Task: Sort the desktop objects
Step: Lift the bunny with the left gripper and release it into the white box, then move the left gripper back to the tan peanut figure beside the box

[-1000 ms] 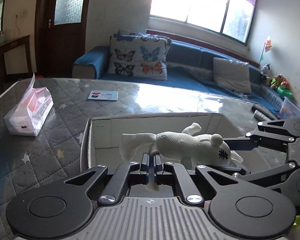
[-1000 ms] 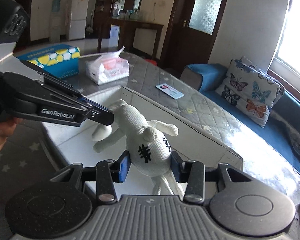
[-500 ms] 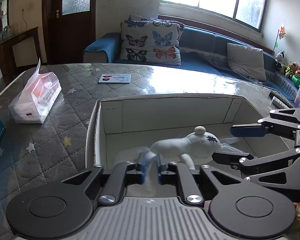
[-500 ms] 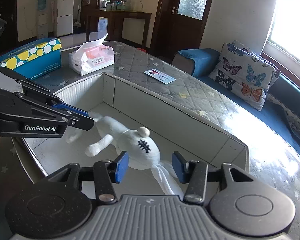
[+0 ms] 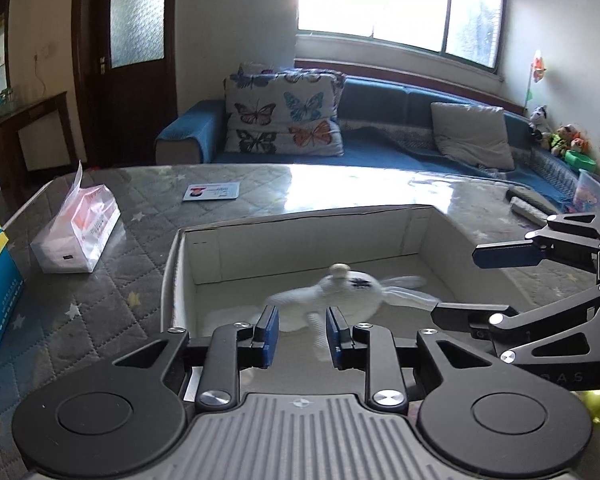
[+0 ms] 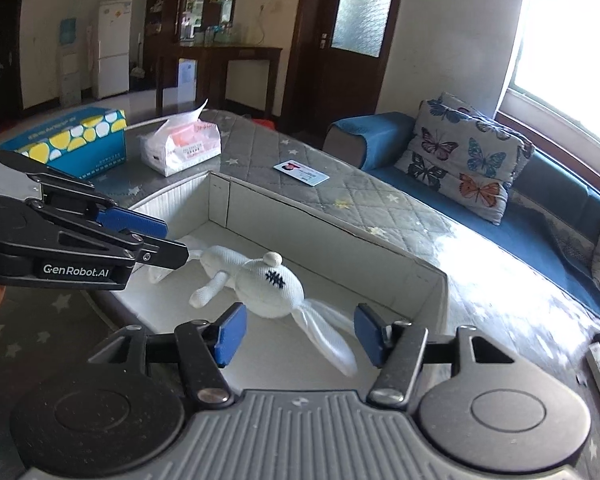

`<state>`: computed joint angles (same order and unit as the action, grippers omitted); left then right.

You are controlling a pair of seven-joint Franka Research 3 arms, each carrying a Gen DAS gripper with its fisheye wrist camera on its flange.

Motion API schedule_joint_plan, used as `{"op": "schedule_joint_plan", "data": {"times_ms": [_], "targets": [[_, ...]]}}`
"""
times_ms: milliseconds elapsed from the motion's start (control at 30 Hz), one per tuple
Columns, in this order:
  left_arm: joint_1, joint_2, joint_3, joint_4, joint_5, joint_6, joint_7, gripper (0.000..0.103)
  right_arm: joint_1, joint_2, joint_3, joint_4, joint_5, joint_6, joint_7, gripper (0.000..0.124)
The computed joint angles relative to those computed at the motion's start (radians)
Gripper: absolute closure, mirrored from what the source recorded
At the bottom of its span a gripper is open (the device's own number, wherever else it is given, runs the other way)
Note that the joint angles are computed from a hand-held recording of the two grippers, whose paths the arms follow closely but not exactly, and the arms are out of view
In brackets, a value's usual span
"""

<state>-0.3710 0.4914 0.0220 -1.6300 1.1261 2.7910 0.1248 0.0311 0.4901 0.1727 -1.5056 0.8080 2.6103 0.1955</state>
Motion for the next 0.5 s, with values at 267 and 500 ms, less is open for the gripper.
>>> {"op": "schedule_joint_plan", "data": {"times_ms": [267, 500], "targets": [[-0.039, -0.054, -0.011, -0.069, 0.112, 0.016, -0.105, 0.073, -0.068, -0.157, 0.001, -0.208, 0.211, 0.024, -0.17, 0.05], [-0.049, -0.053, -0.047, -0.087, 0.176, 0.023, -0.164, 0.072, -0.067, -0.268, -0.076, -0.37, 0.367, 0.003, -0.284, 0.049]]}}
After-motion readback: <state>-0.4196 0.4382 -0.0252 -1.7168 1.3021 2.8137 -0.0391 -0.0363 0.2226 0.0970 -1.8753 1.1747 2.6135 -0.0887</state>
